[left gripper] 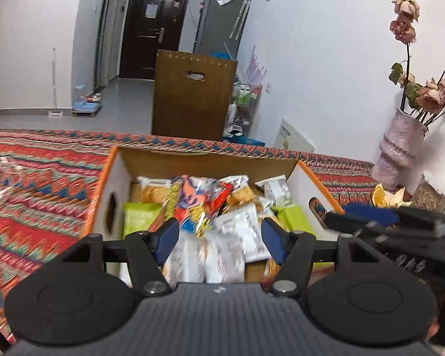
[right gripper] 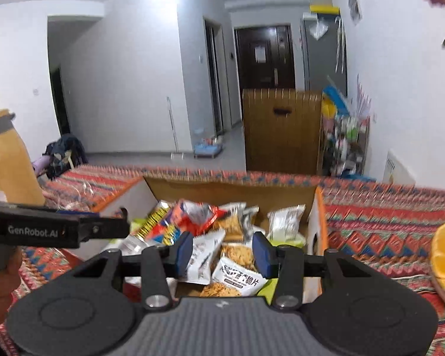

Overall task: Organize snacks
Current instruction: 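Withdraw both tools from the box back toward the remaining packets, then grasp a pink packet with the left tool while the right tool grasps a cookie packet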

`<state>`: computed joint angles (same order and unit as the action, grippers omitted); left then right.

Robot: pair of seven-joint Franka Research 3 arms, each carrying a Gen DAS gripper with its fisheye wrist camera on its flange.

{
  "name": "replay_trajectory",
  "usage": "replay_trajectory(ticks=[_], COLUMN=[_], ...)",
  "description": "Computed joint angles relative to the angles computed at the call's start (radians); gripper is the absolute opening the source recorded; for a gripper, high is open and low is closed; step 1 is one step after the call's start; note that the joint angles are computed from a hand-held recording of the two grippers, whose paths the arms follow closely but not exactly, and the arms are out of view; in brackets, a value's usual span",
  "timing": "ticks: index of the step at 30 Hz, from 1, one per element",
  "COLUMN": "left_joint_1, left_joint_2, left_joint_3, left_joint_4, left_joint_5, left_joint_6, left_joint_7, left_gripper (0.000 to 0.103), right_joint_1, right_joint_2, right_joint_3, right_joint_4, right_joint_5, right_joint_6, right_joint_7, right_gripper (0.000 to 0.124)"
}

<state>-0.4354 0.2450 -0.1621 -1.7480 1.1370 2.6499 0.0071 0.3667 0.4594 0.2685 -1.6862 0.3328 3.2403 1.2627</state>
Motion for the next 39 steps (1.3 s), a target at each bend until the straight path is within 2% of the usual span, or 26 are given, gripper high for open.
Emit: replay_trajectory(ticks=[3, 4, 8, 11, 13, 14, 17, 21, 24, 27, 33, 39], left_joint_1=[-0.016, -0.018, -0.01, -0.011, -0.013, -0.013, -0.022, -0.045, -0.063, -0.08, -0.106, -0.123], left_joint_2=[-0.096, -0.133, -0.256, -0.329, -0.375, -0.395, -0.444, -0.475, -0.491, -0.499, -0.506, -0.497], left_joint_3=[-0.021, -0.035, -0.107, -0.165, -0.2, -0.213, -0.258, -0.305, -0.321, -0.339, -0.363, -0.368], left_joint_4=[-0.103, -0.144, -0.28, -0.356, -0.407, -0.43, -0.489, -0.538, -0.57, -0.59, -0.609, -0.605], left_joint_5=[0.032, 0.045, 0.069, 0.064, 0.065, 0.062, 0.041, 0.003, -0.031, -0.063, -0.098, -0.115], left_joint_6=[-0.038, -0.054, -0.101, -0.158, -0.177, -0.182, -0.207, -0.251, -0.241, -0.256, -0.28, -0.296], left_joint_7=[-0.039, -0.065, -0.14, -0.194, -0.237, -0.254, -0.3, -0.332, -0.357, -0.369, -0.389, -0.389], left_gripper=[0.067, 0.071, 0.072, 0.073, 0.075, 0.075, 0.078, 0.078, 0.078, 0.078, 0.078, 0.078], right_joint_1=[-0.086, -0.124, -0.28, -0.393, -0.474, -0.494, -0.446, -0.355, -0.295, -0.274, -0.149, -0.103], right_joint_2=[-0.092, -0.127, -0.242, -0.33, -0.4, -0.434, -0.534, -0.646, -0.717, -0.781, -0.85, -0.884], right_joint_3=[0.101, 0.144, 0.304, 0.411, 0.471, 0.475, 0.413, 0.357, 0.344, 0.373, 0.316, 0.312], right_joint_4=[-0.131, -0.184, -0.364, -0.495, -0.584, -0.623, -0.733, -0.863, -0.955, -1.029, -1.144, -1.187], right_joint_5=[0.007, 0.002, -0.06, -0.15, -0.273, -0.347, -0.462, -0.424, -0.357, -0.274, -0.178, -0.086], right_joint_6=[0.062, 0.079, 0.138, 0.177, 0.197, 0.206, 0.233, 0.247, 0.253, 0.244, 0.233, 0.232], right_joint_7=[-0.014, -0.012, 0.059, 0.178, 0.324, 0.408, 0.564, 0.607, 0.616, 0.602, 0.609, 0.568], right_gripper=[0.049, 0.05, 0.055, 0.056, 0.057, 0.057, 0.063, 0.064, 0.064, 0.064, 0.064, 0.064])
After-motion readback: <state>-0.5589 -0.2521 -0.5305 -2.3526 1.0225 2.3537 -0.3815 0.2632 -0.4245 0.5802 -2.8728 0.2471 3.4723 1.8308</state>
